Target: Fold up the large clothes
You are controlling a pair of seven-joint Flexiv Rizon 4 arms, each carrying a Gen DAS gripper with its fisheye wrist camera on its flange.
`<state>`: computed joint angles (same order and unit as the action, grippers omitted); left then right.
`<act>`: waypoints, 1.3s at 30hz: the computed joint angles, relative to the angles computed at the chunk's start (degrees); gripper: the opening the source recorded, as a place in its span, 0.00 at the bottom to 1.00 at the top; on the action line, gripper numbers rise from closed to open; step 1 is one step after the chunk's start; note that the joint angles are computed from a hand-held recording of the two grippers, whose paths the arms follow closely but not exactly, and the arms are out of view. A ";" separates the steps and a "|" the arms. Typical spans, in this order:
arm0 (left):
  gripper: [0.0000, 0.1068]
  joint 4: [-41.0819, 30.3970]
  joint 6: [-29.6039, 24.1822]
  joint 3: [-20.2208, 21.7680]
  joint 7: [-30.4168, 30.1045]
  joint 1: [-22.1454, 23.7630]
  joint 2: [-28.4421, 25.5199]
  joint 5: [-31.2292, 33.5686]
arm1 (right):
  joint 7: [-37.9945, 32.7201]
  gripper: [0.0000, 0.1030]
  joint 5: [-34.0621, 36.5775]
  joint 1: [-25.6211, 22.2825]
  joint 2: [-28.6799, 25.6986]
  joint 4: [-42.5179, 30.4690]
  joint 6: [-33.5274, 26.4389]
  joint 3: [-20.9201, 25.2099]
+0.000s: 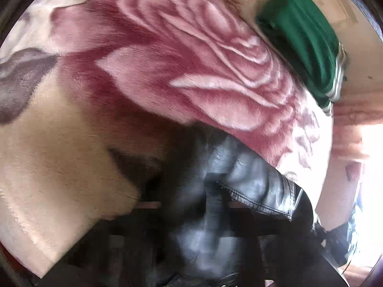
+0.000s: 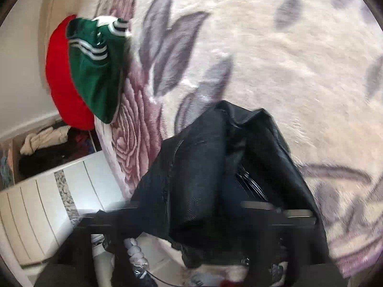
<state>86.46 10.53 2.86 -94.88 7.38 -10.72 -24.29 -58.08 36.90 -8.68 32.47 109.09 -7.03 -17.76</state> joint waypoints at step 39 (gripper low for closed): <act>0.03 4.58 -2.28 -1.74 12.34 -2.91 -1.04 -2.34 | -15.68 0.00 -17.34 7.39 -15.78 -4.34 -3.17 14.14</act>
<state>91.04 8.25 1.11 -82.54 4.47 -11.77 -26.63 -73.76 19.56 -1.28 16.68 104.75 -10.20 -3.63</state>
